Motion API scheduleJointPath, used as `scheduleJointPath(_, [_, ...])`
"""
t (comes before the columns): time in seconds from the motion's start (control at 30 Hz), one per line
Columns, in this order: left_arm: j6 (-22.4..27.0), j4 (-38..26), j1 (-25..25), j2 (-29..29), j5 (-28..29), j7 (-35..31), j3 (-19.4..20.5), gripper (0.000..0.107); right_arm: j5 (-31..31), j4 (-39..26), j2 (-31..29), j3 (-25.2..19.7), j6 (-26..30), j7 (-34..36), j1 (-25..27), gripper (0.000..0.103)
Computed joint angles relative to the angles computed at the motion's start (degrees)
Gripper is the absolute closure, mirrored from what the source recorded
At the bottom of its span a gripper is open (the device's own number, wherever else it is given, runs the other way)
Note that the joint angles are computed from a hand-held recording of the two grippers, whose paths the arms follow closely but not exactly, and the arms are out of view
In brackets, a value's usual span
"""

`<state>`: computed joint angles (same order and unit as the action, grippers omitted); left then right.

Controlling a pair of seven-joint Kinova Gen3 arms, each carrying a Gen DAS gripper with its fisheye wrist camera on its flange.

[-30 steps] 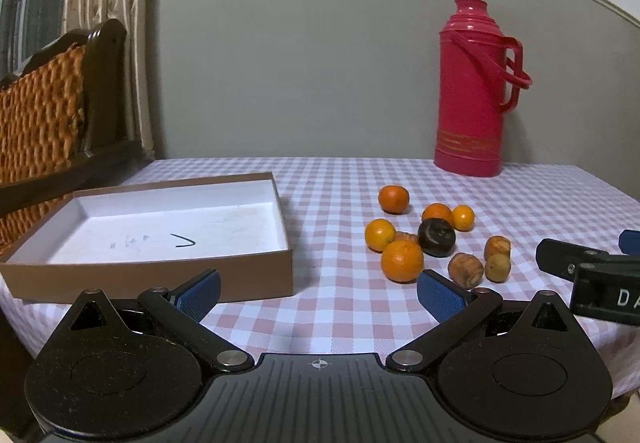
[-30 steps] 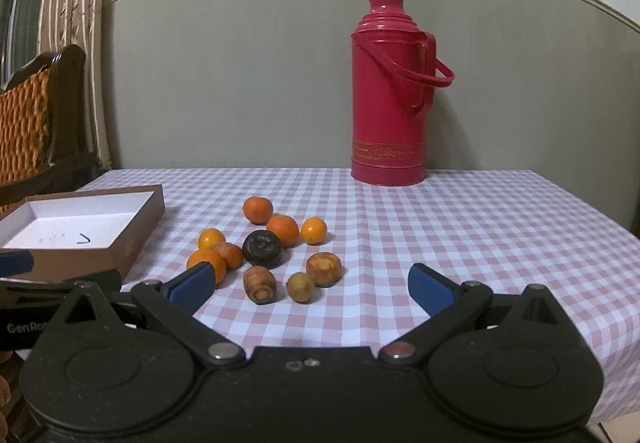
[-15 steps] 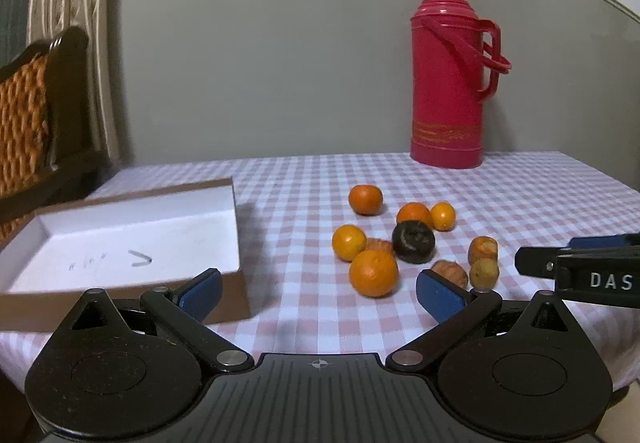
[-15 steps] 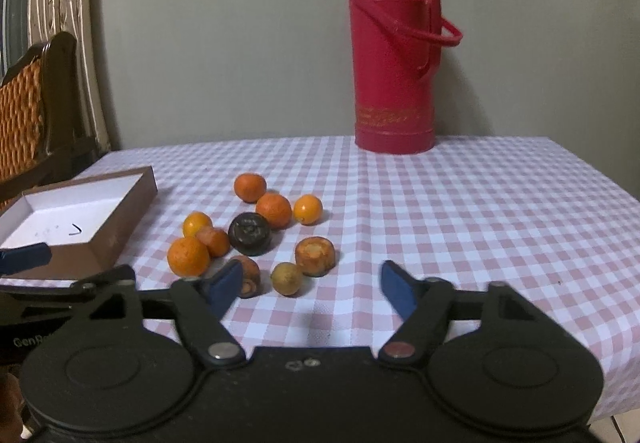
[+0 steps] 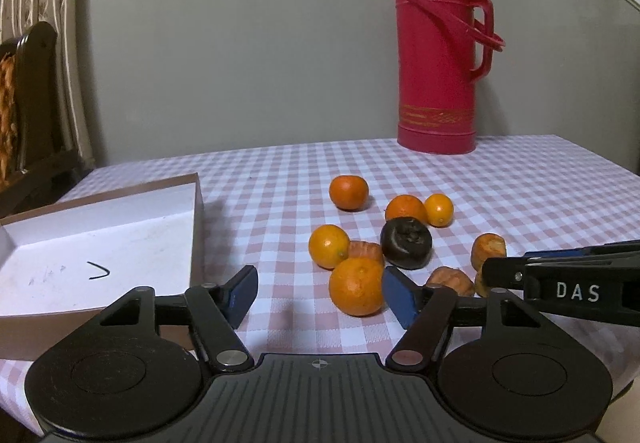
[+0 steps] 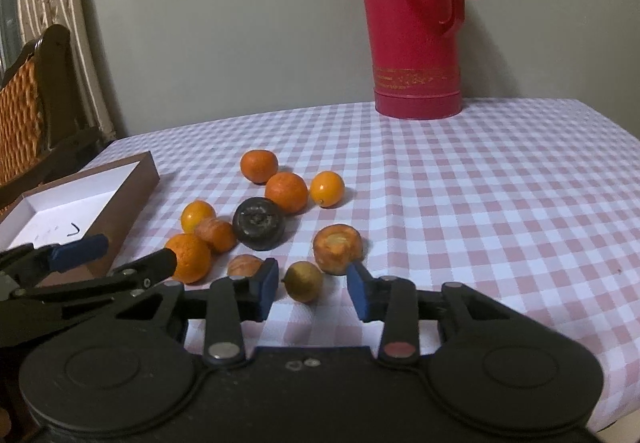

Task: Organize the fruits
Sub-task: 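Grasp a large tangerine with the left tool while the right tool grasps a yellow-green round fruit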

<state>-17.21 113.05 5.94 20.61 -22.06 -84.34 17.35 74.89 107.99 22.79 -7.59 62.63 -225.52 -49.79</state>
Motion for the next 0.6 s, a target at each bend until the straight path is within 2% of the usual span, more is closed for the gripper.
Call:
scheduleJointPath(0.07, [0.79, -0.64, 0.01, 0.51, -0.39, -0.03, 0.34, 0.051, -0.14, -0.26, 0.28, 0.09, -0.80, 0.12, 0.52, 0.080])
scheduleJointPath(0.13, [0.28, -0.55, -1.53, 0.95, -1.68, 1.00, 1.95, 0.051, 0.32, 0.02, 0.33, 0.22, -1.87, -0.85, 0.77, 0.082])
scheduleJointPath(0.37, [0.11, -1.06, -0.88, 1.89, -2.36, 1.44, 2.36, 0.051, 1.20, 0.69, 0.38, 0.80, -4.00, -3.93, 1.21, 0.085])
scheduleJointPath(0.5, [3.50, -2.91, -6.54, 3.41, -6.90, 6.17, 9.22, 0.051, 0.58, 0.23, 0.73, 0.68, -2.86, -3.50, 1.23, 0.086])
scheduleJointPath(0.6, [4.00, -3.33, -7.13, 4.03, -6.98, 6.79, 10.27, 0.051, -0.08, -0.03, 0.83, 0.65, -2.22, -2.86, 1.02, 0.086])
